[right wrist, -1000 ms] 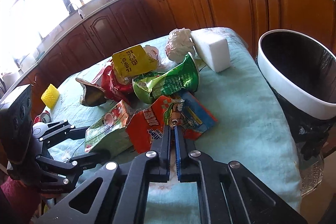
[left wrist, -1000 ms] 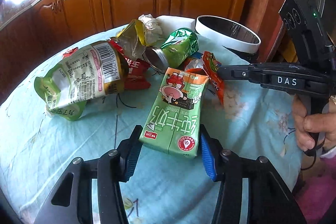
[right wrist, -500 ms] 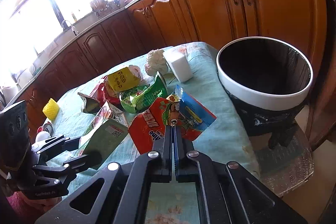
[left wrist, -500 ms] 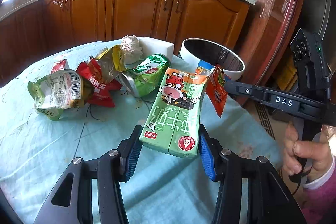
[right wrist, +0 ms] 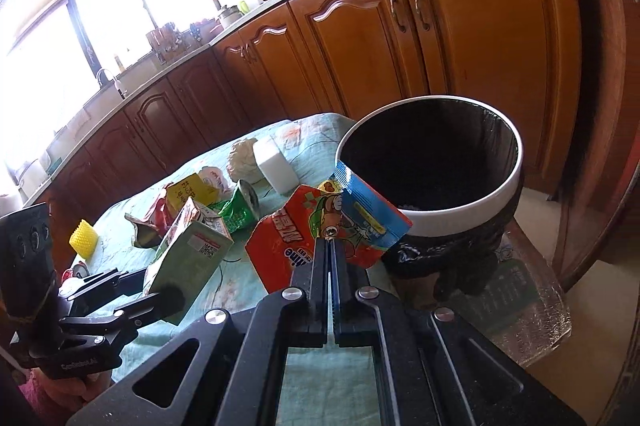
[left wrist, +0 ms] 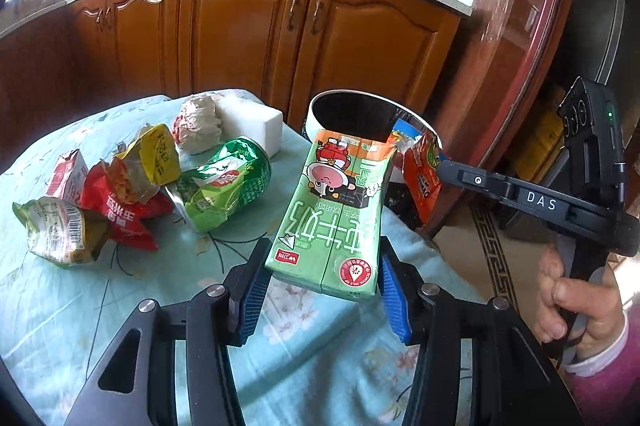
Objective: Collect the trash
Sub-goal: 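Carry the carton and red snack bag in both tools over the bin, then open both tools to drop the carton and snack bag into the bin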
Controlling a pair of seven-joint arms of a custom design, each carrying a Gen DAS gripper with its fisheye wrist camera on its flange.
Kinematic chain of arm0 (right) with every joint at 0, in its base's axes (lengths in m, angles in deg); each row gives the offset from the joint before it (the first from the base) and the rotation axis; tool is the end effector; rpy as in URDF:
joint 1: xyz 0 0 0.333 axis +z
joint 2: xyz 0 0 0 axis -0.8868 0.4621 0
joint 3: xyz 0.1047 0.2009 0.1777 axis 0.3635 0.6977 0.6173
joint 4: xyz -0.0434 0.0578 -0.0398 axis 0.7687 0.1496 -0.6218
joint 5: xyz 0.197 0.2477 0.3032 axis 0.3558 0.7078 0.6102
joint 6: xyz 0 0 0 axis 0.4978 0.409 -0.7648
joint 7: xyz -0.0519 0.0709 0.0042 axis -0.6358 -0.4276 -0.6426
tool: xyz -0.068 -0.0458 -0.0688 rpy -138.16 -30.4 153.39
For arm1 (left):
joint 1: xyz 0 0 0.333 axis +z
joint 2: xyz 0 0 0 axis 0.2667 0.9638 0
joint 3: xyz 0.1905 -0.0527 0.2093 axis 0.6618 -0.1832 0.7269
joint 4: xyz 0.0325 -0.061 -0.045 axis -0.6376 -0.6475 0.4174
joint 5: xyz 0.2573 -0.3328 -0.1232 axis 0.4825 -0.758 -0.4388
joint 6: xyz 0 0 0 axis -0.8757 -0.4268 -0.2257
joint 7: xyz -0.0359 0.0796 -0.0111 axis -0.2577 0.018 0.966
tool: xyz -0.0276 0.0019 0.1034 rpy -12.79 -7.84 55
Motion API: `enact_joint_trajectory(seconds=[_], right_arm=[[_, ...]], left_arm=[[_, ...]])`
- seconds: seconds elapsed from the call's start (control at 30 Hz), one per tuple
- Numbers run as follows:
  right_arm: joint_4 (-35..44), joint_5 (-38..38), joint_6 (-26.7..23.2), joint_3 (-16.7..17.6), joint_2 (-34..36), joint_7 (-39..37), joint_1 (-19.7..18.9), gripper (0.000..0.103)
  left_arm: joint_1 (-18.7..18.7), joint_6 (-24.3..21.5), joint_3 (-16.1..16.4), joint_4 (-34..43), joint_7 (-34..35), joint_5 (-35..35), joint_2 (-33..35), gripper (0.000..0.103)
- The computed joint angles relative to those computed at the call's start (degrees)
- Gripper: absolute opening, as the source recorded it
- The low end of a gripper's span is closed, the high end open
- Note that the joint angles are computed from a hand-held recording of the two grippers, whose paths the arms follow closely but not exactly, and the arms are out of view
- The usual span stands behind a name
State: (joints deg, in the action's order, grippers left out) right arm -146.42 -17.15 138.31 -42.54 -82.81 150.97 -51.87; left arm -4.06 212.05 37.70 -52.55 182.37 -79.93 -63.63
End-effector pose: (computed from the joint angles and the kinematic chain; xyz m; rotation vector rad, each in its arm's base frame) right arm 0.4551 0.1650 0.4884 -1.5900 1.8005 -0.4139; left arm 0.5153 -0.1556 0.5019 -1.5020 2.2047 -1.1407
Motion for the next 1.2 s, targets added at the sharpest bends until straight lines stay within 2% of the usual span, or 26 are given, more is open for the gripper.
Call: enact_joint_trajectory(seconds=[0.17, 0.43, 0.87, 1.2], right_arm=[[0.5, -1.3, 0.1, -0.2, 0.0, -0.1, -1.8, 0.001], [2.1, -3.8, -0.1, -0.4, 0.9, 0.1, -5.2, 0.001], [7.1, -4.8, -1.2, -3.6, 7.1, -3.2, -7.6, 0.001], [10.6, -5.1, -3.4, -5.1, 11.3, -5.9, -7.4, 0.001]], left_arm=[[0.0, 0.4, -1.2, 3.5, -0.5, 0.2, 3.5, 0.049], [2.5, 0.0, -5.4, 13.3, -2.7, 2.2, 12.4, 0.049], [8.3, -3.2, -13.5, 33.6, -14.1, 18.7, 30.4, 0.049], [8.0, -8.8, -15.3, 49.4, -22.3, 32.4, 43.2, 0.049]])
